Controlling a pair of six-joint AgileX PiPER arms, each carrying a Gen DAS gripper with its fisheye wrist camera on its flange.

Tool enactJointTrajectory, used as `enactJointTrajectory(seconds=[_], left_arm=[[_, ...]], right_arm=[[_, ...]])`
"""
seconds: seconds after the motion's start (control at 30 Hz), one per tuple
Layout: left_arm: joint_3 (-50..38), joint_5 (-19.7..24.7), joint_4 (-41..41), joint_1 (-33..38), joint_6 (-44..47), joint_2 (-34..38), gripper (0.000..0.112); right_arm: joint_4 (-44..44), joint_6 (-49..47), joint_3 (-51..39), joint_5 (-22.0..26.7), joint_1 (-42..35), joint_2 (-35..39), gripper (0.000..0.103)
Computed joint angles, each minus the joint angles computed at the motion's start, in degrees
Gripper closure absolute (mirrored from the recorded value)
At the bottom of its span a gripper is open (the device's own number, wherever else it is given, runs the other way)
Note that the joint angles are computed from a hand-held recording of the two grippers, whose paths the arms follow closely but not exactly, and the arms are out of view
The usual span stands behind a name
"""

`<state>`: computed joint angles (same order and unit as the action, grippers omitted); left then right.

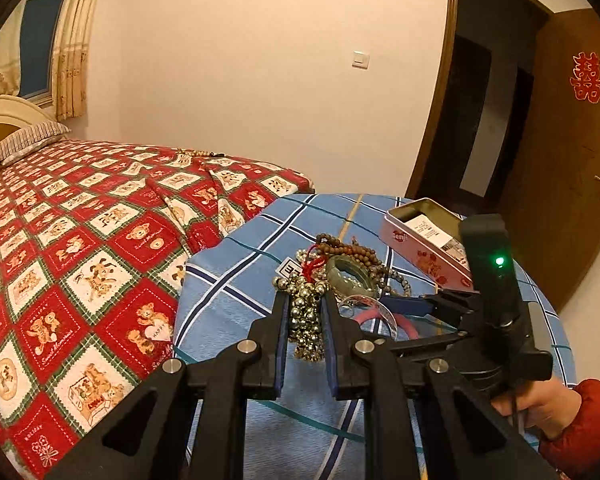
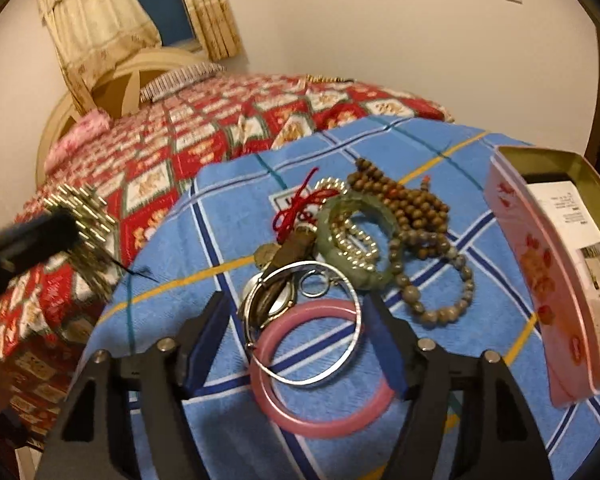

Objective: Organize jewelry
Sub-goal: 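Grasp the gold bell-bead chain with the left tool while the right tool grasps a silver bangle, then drop the gold chain into the pink tin with the left tool while the right drops the silver bangle in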

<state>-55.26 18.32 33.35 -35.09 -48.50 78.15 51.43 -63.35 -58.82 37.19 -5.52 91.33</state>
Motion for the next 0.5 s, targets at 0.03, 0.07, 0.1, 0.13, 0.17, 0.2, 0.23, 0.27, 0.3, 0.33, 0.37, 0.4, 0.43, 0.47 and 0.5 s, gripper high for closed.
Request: enactJointTrajectory(seconds=[0.03,0.07,0.1,0.13,0.17,0.2,0.23,0.27,0.3,0.33,0.37,0.4,0.43,0.47,0.5], left_arm=[[-0.06,0.07,-0.11,0.02,0.02,0.20,0.097],[-0.19,0.07,-0.49,0.16,0.34,0.46,0.097],[-0.14,0.15,-0.98,0.14,0.64,0.44,0.097],[-0.11,0.14,-1.28,0.08,0.87,0.55,0.097],[-0.10,0.24,-1.30,-0.03,0.92,0.62,0.097],[-0.12,0.48,-0.61,-0.29,0.27,0.73,0.097],[-0.23,0.68,-0.35,-0.47,-0.03,0.78,0.097],[-0.22,0.75,-0.36,-0.51,-0.10,0.71,0.097],[-0.23,0.81,-0.46,-0.51,-0.16,0.65,0.097],[-0.22,0.85,-0.53,-0.45,-0.24,0.62,0.097],[-0.26,0.92,-0.50,-0.47,-0.35,0.60,0.097],[-0.25,0.84,-0.46,-0.46,-0.46,0.61,0.097],[-0.26,0.79,-0.68,-0.42,-0.29,0.64,0.097],[-0.34,0.62,-0.81,-0.37,-0.37,0.78,0.097],[-0.46,0.45,-0.93,-0.41,-0.45,0.92,0.097]], right_arm=[[-0.35,-0.10,0.17,-0.56,0.49,-0.14,0.025],[-1.24,0.24,0.07,-1.01,1.23,-0.06,0.023],[-3.14,1.48,-0.08,-2.04,2.37,0.02,0.021],[-5.00,2.79,0.09,-3.42,3.43,-0.17,0.021],[-7.22,4.52,0.21,-4.84,4.54,-0.31,0.020],[-9.42,5.84,0.33,-6.04,5.55,-0.42,0.020],[-11.09,6.63,0.49,-6.87,6.22,-0.53,0.020],[-12.19,7.07,0.87,-7.66,6.59,-0.79,0.023],[-14.11,8.35,1.40,-9.06,7.11,-1.21,0.034],[-15.50,9.01,1.83,-10.21,7.30,-1.58,0.036],[-14.60,7.69,1.85,-9.70,6.61,-1.61,0.036],[-13.03,6.37,1.89,-9.03,5.71,-1.71,0.037],[-9.68,3.81,1.95,-7.44,3.77,-1.84,0.037],[-6.82,1.84,1.94,-6.02,2.40,-1.84,0.037],[-1.80,-2.00,2.06,-3.37,-0.16,-1.93,0.037]])
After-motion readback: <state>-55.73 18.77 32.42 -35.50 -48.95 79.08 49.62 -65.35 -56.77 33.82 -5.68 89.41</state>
